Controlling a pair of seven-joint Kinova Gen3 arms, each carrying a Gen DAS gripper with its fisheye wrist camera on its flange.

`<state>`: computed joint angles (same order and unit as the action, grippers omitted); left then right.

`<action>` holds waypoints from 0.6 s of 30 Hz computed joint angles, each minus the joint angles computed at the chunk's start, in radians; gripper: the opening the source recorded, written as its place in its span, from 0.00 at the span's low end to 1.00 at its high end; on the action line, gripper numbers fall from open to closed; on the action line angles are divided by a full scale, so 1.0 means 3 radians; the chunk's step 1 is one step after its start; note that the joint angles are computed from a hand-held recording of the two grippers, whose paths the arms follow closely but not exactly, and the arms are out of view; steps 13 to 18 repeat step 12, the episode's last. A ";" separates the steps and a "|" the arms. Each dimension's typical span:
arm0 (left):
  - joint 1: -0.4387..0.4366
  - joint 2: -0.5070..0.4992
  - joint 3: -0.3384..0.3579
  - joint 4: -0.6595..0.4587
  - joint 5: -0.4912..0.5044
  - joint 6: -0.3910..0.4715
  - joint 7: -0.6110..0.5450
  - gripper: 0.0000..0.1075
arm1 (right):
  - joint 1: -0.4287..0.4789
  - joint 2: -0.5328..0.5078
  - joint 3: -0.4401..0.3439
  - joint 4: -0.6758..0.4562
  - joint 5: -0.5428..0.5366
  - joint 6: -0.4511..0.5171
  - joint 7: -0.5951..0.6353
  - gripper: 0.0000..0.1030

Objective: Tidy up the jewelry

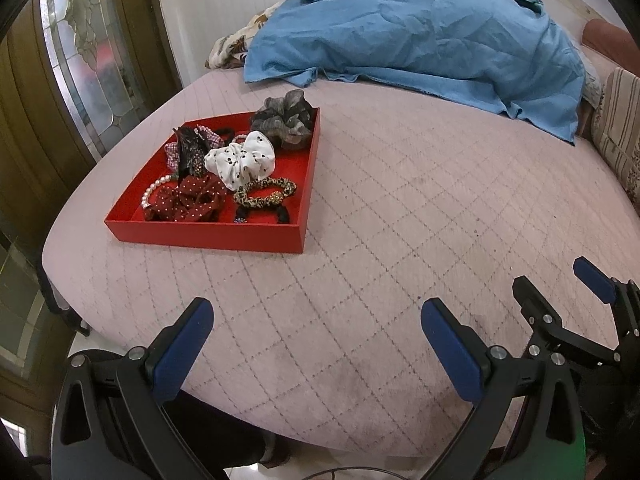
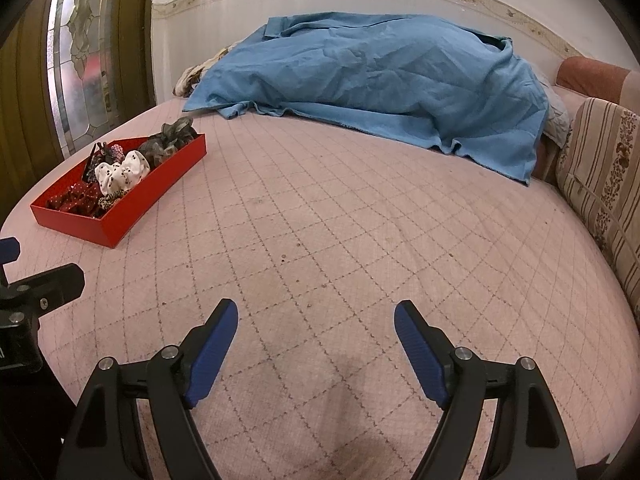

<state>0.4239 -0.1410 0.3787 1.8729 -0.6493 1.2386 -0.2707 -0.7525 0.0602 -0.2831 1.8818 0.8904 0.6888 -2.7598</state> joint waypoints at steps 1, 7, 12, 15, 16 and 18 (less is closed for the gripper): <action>-0.0001 0.0000 0.0000 0.0002 0.0002 -0.0002 0.0002 0.96 | -0.0004 0.0001 -0.0001 -0.0002 0.0003 0.0006 -0.0008 0.82; -0.0015 -0.0019 -0.0010 0.0022 0.0026 -0.0024 -0.0003 0.96 | -0.0006 -0.0005 -0.0003 -0.0005 0.0005 -0.0003 -0.0023 0.82; -0.0054 -0.0042 -0.0041 0.0024 0.0060 -0.0084 -0.0074 0.96 | 0.0002 -0.0011 -0.0006 -0.0009 -0.0012 0.0001 -0.0024 0.83; -0.0054 -0.0042 -0.0041 0.0024 0.0060 -0.0084 -0.0074 0.96 | 0.0002 -0.0011 -0.0006 -0.0009 -0.0012 0.0001 -0.0024 0.83; -0.0054 -0.0042 -0.0041 0.0024 0.0060 -0.0084 -0.0074 0.96 | 0.0002 -0.0011 -0.0006 -0.0009 -0.0012 0.0001 -0.0024 0.83; -0.0054 -0.0042 -0.0041 0.0024 0.0060 -0.0084 -0.0074 0.96 | 0.0002 -0.0011 -0.0006 -0.0009 -0.0012 0.0001 -0.0024 0.83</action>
